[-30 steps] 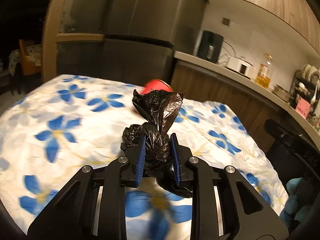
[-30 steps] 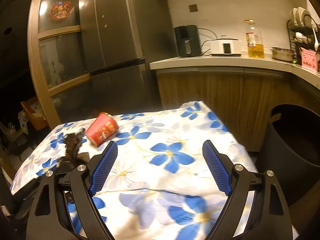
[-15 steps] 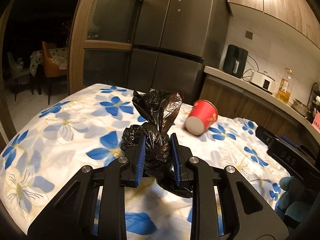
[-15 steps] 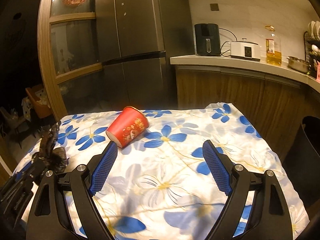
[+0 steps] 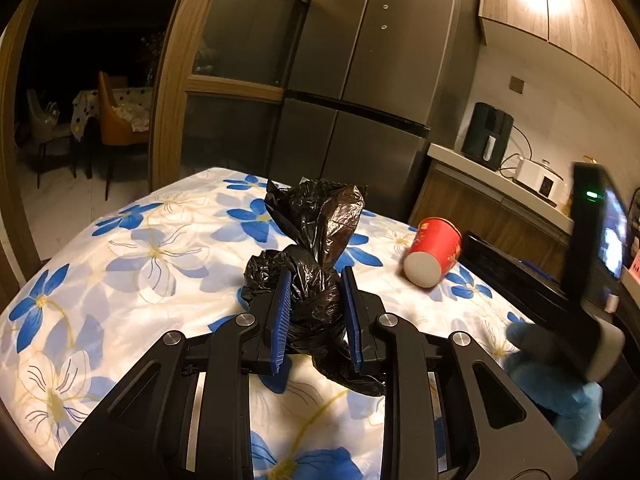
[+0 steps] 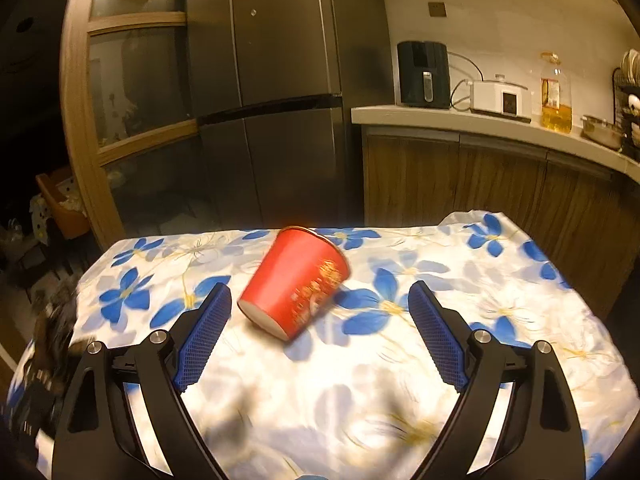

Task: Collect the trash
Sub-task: 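Grasp the red paper cup around its body with the right tool, then carry the red cup and black bag over the black bin with both tools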

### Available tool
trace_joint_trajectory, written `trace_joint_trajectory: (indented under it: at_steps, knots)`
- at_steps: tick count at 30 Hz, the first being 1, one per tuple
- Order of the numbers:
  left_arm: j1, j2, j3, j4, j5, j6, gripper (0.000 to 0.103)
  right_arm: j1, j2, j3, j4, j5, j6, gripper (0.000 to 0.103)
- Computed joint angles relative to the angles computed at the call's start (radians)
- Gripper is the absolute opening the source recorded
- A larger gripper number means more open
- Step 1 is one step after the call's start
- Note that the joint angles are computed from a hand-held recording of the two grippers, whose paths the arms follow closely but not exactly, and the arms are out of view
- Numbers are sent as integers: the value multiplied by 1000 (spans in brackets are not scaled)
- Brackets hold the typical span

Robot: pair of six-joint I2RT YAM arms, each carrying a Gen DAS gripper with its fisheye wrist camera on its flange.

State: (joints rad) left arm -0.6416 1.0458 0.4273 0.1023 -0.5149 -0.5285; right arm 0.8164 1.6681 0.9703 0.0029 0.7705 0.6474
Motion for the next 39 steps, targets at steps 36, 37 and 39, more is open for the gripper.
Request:
trace_joint_trajectory:
  at_steps: [36,37,39]
  knots:
    - [135,4,-39,73,163,28,24,-124,286,296,-91,-186,113,60]
    - [127,3,-39,71,153,26,24,-122,278,288,-88,-188,108,59]
    - [122,-1,-40,67,144,27,24,-114,253,259,-75,-192,94,58]
